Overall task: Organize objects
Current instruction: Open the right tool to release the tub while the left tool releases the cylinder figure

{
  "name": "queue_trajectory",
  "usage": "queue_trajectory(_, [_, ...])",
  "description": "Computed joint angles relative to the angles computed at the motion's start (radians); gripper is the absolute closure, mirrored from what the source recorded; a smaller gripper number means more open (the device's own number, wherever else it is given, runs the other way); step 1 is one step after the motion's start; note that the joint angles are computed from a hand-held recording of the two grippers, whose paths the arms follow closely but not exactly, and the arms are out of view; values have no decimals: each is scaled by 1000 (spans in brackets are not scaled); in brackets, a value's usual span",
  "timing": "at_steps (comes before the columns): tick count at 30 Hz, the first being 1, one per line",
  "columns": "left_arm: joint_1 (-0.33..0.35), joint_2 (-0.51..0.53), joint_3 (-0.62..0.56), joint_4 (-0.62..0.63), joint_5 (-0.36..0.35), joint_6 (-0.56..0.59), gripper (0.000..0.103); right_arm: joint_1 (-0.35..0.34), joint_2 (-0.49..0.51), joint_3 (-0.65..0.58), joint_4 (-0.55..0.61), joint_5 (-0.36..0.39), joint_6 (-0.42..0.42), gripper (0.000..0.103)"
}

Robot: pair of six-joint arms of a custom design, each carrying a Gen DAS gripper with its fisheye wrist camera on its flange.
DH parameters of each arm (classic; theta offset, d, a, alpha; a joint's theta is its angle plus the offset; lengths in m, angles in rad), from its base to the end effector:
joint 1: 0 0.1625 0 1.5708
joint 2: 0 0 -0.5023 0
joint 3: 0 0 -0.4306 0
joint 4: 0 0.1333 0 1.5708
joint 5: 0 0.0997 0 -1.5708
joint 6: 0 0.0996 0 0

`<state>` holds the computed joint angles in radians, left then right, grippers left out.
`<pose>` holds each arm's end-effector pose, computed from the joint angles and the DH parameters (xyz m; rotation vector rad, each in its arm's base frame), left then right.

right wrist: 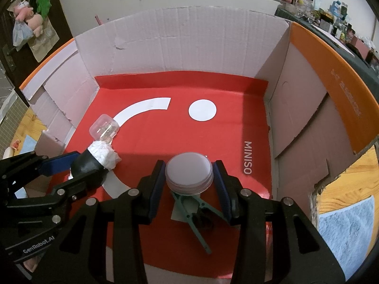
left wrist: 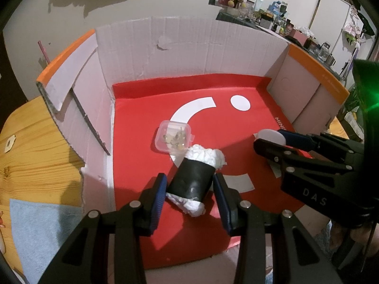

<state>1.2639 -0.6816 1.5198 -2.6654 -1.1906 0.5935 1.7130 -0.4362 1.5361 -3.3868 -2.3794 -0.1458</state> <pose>-0.0788 -0.8121 0.0947 1.1218 2.4761 -0.2720 0.1699 -0.7545 0.0046 -0.0330 -2.2382 0.8253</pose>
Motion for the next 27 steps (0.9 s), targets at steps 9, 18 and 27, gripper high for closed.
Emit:
queue_trajectory(9, [-1, -16, 15, -15, -11, 1, 60, 8, -3, 18, -41, 10, -7, 57])
queue_trajectory(18, [-3, -47, 54, -67, -20, 11, 48, 23, -12, 56, -100, 17, -23, 47])
queue_trajectory(27, [2, -71, 84, -87, -26, 14, 43, 34, -19, 92, -140, 20, -18, 42])
